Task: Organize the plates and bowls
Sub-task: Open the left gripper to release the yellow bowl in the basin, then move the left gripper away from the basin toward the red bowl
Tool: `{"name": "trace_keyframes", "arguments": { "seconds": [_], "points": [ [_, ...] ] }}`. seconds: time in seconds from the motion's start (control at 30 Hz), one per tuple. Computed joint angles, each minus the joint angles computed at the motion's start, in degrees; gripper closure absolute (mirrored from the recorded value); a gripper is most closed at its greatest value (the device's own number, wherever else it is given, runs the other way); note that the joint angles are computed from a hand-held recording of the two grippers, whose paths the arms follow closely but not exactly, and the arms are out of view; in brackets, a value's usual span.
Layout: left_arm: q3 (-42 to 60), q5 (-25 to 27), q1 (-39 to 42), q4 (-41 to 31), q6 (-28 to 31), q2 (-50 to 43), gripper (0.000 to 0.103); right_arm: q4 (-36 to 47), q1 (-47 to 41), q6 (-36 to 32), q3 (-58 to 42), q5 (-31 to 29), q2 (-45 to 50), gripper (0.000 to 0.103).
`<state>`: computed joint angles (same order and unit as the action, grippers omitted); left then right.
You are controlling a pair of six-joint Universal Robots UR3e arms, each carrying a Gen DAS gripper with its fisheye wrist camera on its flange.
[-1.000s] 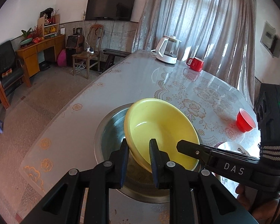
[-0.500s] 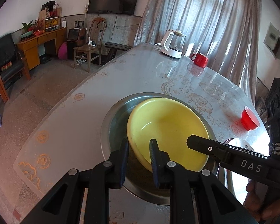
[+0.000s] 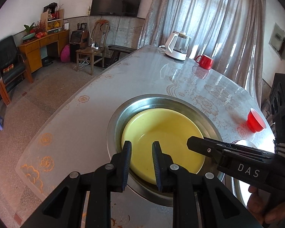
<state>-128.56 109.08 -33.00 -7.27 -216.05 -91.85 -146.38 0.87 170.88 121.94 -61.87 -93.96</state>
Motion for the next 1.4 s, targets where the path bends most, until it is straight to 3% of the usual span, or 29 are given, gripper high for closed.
{"name": "trace_keyframes", "arguments": {
  "seconds": [0.1, 0.83, 1.03, 1.4],
  "points": [
    [-0.08, 0.46, -0.32, 0.32, 0.1, 0.12, 0.079, -0.74, 0.37, -0.04, 0.31, -1.01, -0.36, 0.075],
    [5.35, 4.11, -6.05, -3.58, 0.35, -1.64, 0.074, 2.96, -9.86, -3.61, 8.06, 6.23, -12.45, 0.07],
    [8.85, 4.5, -7.53, -5.27, 1.09, -3.86, 0.074, 8.41, -16.05, -6.5, 10.47, 9.23, -18.34, 0.07],
    [17.93, 5.01, -11.09, -8.57, 3.55, -9.52, 0.07, 27.09, -32.8, -16.99, 12.9, 15.29, -31.96, 0.067]
  ]
}}
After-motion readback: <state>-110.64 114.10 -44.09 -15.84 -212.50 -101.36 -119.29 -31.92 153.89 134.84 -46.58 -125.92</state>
